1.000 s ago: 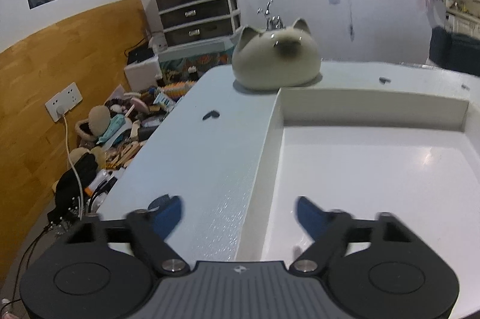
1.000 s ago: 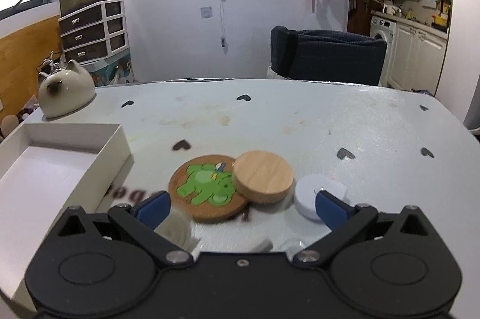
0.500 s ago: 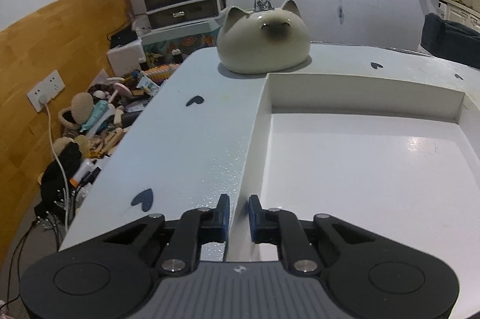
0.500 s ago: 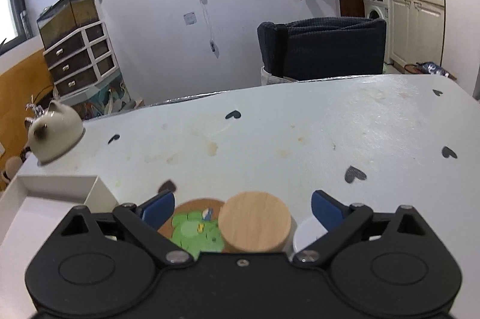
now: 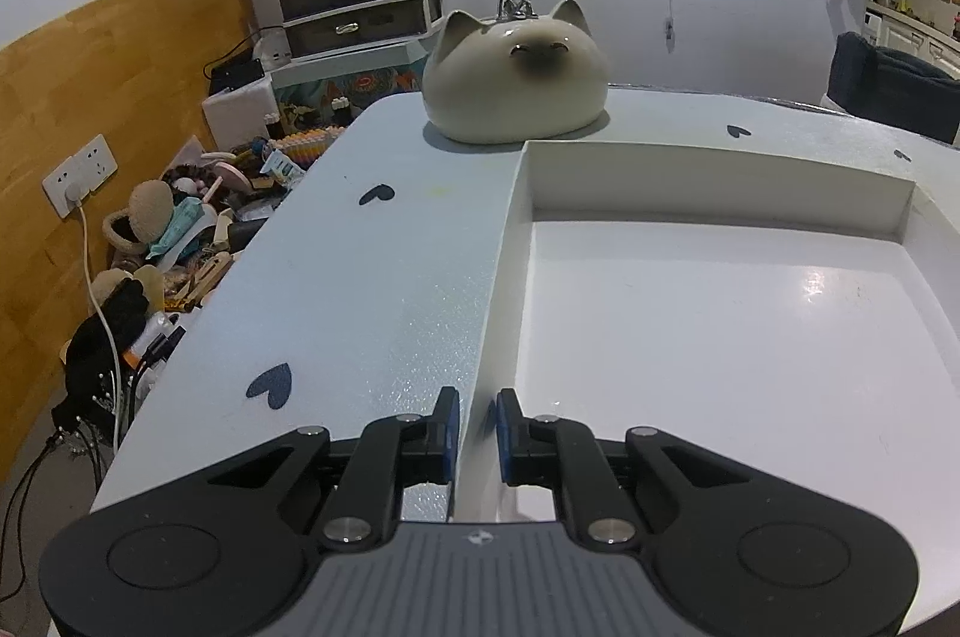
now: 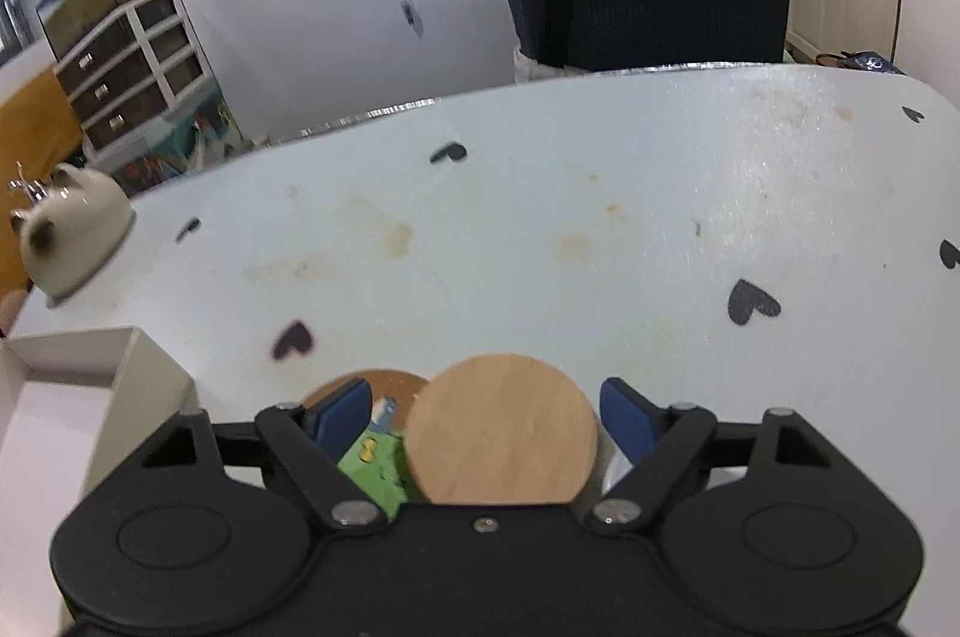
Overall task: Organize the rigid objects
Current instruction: 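Reach the right gripper to the wooden round block and grasp it, then carry the wooden block with the right gripper into the white tray and release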
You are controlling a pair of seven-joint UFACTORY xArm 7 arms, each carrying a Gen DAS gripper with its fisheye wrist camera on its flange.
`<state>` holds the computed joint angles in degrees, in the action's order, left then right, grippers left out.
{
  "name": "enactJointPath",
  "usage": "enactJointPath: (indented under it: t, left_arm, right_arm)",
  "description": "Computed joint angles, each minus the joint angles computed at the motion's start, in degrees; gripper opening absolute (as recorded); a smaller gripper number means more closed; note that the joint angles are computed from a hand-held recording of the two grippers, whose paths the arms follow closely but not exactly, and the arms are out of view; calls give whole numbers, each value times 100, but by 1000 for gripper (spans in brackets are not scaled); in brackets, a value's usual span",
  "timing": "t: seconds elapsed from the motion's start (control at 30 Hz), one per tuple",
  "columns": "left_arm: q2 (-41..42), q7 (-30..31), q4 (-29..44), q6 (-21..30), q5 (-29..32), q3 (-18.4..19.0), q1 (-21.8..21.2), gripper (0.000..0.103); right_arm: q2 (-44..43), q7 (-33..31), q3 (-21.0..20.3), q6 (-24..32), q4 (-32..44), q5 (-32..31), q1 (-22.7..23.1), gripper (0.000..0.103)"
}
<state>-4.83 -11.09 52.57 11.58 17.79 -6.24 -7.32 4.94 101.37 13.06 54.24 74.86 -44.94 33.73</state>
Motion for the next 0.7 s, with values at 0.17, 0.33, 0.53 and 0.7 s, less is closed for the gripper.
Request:
enactJointPath:
  t: [0.17,0.33,0.53,0.7]
  left_arm:
    - [7,-47,5,-21,-87,7,-15,13]
    - [1,-24,-18,-71,-157,23,-20,13]
    - [15,239,-35,-134,-384,54,-60,12]
    - [20,325,-64,-216,-422,47,-54,12]
  right_arm:
    - [89,-182,5,155,79,62,36,70]
    - [67,-226,19,272,124,31,103,68]
    - [265,-371,89,369,698,-302,334,68]
    - [940,-856,-12,397,1892,-706,841,68]
